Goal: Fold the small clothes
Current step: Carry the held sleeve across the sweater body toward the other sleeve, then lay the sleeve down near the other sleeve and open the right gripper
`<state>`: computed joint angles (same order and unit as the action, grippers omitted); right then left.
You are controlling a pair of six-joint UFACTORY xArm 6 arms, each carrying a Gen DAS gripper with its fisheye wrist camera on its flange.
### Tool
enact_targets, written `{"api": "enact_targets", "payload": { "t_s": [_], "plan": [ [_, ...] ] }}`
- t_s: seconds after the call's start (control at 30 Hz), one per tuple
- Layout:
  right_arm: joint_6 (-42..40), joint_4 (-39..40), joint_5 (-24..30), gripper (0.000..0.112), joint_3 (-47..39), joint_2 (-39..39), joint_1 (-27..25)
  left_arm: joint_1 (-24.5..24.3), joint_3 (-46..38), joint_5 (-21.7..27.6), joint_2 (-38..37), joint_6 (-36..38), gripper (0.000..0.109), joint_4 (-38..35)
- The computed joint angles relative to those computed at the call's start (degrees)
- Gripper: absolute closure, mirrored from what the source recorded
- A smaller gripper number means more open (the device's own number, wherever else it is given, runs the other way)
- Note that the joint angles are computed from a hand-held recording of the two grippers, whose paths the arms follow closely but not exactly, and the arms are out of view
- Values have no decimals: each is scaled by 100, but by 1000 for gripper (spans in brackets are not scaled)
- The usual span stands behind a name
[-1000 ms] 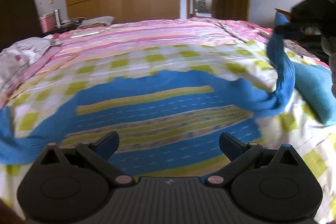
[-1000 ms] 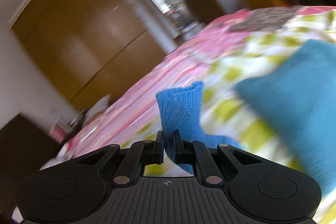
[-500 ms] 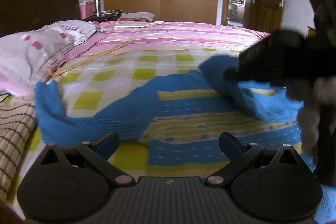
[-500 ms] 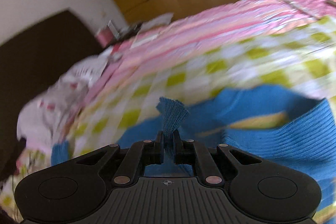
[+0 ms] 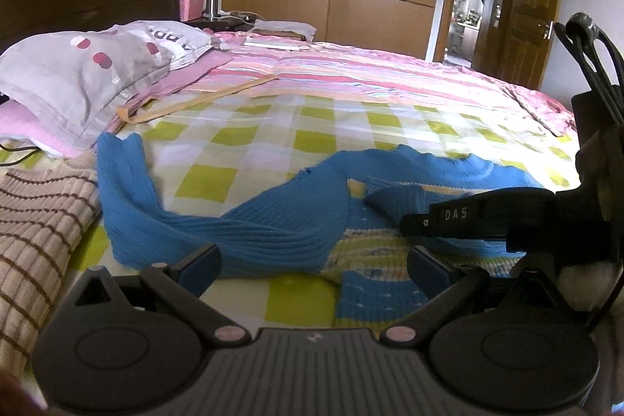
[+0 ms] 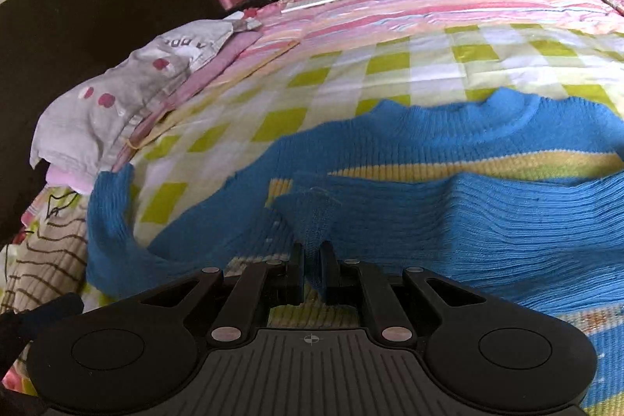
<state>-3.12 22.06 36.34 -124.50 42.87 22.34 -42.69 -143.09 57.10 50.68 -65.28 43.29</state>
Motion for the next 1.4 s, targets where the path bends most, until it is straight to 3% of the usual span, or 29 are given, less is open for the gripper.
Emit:
{"api": "enact_targets", "payload": {
  "t_s": [0.27,0.37,0.77,0.9,1.07,1.4],
  "plan": [
    [128,7,47,104,-509,340,23,12,-176,130,117,26,6,-16],
    [-8,239,421,99,-744,473,-30,27,-131,119,98,8,6,0],
    [-878,1015,474,98,-278,82,-40,98,532,-60,-320,-406,6,276],
    [-633,912,81,98,-71,-18,-20,129,708,-59,-437,-556,6,341],
    [-94,182,355,98,-523,314,-6,170,914,-75,-536,-644,6,353],
    [-220,216,245,98,-179,65,24,342,2282,-387,-1410,-1764,6,862]
  ]
}}
